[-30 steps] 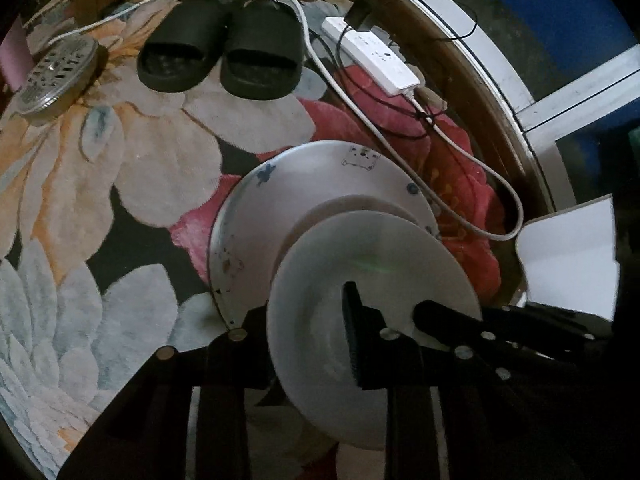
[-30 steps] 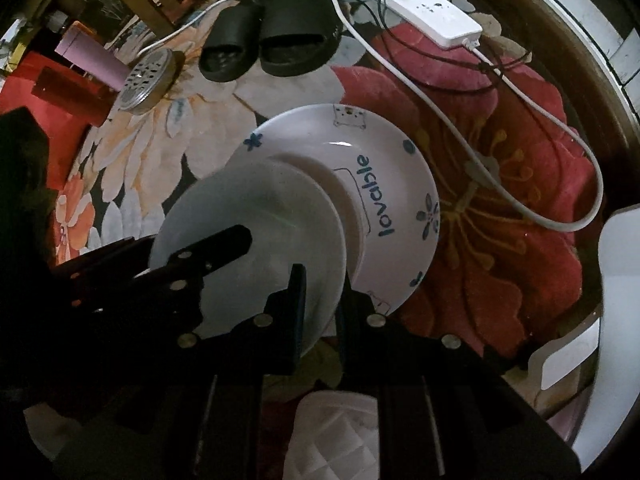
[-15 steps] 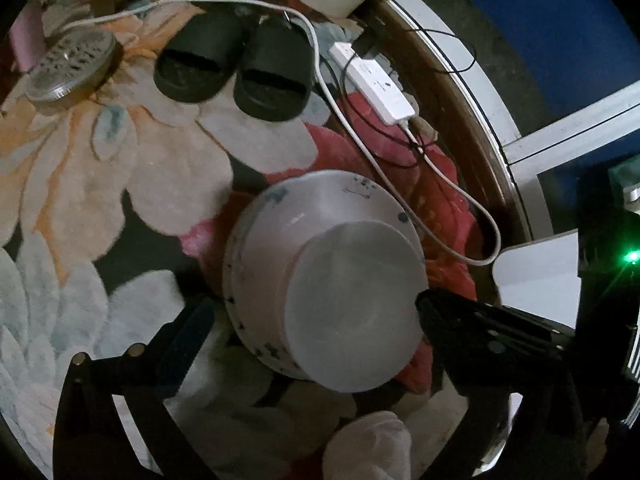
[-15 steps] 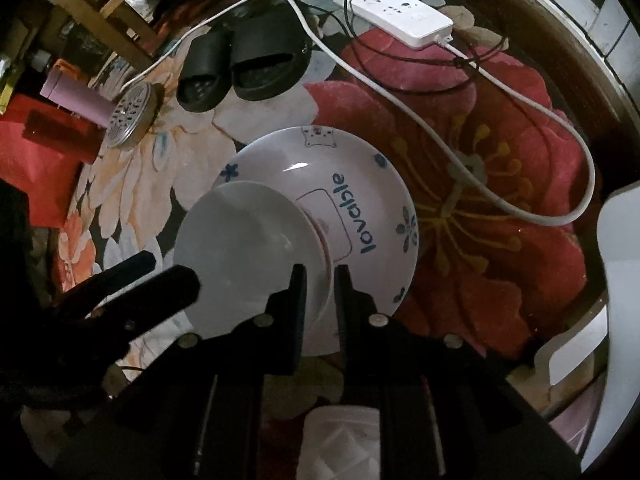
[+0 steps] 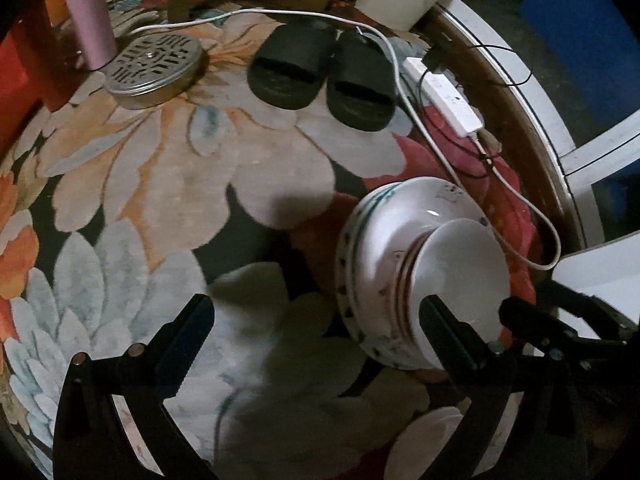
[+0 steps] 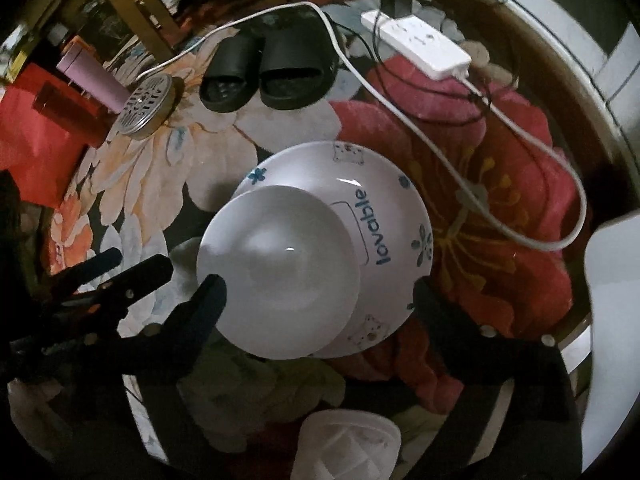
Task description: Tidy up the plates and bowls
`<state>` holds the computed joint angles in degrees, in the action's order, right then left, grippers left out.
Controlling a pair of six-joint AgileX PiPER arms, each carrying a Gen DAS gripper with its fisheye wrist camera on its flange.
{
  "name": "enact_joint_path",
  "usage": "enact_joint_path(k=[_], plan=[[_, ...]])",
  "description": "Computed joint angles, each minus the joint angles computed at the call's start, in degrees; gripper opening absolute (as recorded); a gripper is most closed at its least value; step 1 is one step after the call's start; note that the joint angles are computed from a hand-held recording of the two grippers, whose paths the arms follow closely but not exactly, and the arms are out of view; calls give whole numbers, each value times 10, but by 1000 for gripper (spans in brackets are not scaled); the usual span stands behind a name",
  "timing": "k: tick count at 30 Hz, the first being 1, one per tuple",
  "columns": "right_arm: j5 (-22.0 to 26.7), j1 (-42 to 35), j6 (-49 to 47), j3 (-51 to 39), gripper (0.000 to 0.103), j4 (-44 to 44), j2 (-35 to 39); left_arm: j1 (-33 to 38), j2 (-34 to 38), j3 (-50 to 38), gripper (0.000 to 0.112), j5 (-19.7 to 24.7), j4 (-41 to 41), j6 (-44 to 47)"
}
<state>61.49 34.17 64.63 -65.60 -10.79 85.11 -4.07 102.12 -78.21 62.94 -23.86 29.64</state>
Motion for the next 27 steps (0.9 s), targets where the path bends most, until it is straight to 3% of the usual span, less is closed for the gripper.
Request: enact_joint_path(k=[27], plan=[[27,46,4,-69,99,-11,69,32,-13,32,102,-1,40,10]])
